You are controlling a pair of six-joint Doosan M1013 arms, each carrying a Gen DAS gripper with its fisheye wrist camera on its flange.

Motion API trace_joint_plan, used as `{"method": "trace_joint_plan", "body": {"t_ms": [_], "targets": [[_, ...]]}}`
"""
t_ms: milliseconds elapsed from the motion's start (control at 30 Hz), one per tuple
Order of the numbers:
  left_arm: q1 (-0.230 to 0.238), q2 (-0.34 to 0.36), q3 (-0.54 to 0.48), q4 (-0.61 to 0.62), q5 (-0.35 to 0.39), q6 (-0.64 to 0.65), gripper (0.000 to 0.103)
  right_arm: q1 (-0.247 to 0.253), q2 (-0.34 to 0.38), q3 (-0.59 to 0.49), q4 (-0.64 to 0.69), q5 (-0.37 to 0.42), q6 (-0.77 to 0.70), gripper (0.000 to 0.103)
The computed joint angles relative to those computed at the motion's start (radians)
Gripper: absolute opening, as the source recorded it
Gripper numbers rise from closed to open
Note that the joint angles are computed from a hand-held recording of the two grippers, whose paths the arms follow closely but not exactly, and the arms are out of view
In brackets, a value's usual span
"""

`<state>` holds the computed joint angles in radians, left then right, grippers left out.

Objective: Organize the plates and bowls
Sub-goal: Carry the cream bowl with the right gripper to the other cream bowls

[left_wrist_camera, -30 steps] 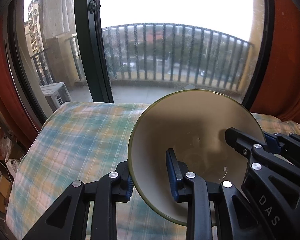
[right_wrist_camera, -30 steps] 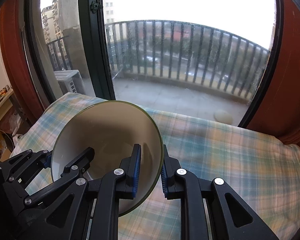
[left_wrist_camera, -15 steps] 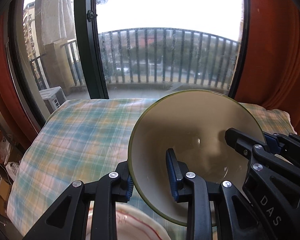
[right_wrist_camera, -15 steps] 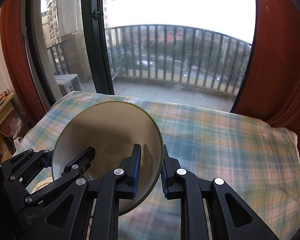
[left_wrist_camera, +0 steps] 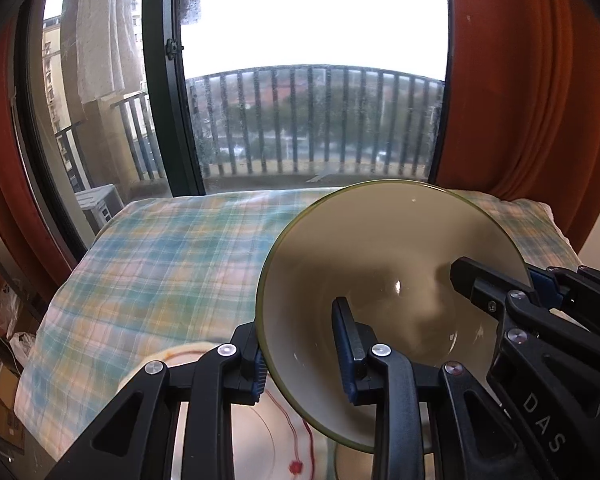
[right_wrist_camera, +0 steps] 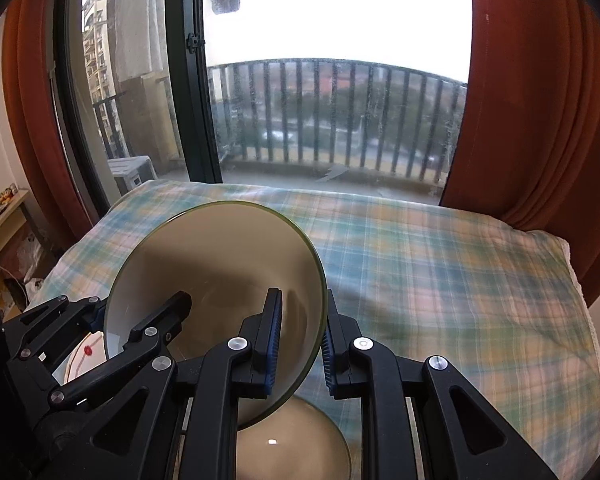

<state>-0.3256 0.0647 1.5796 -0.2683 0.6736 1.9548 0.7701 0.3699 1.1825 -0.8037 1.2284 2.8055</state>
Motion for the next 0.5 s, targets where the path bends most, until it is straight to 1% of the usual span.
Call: {"method": "trace_joint_plan", "body": {"t_ms": [267, 500], "targets": [[-0.001, -0.030, 0.050, -0.027, 0.015, 0.056, 0.027, 0.033, -0.027, 0.063, -0.012, 0.003, 0.073, 0.021], [-0.007, -0.060, 0.098, -0.049, 0.005, 0.099, 0.027, 0.059, -0.047, 0.112, -0.021, 0.007, 0.137, 0.021]]}}
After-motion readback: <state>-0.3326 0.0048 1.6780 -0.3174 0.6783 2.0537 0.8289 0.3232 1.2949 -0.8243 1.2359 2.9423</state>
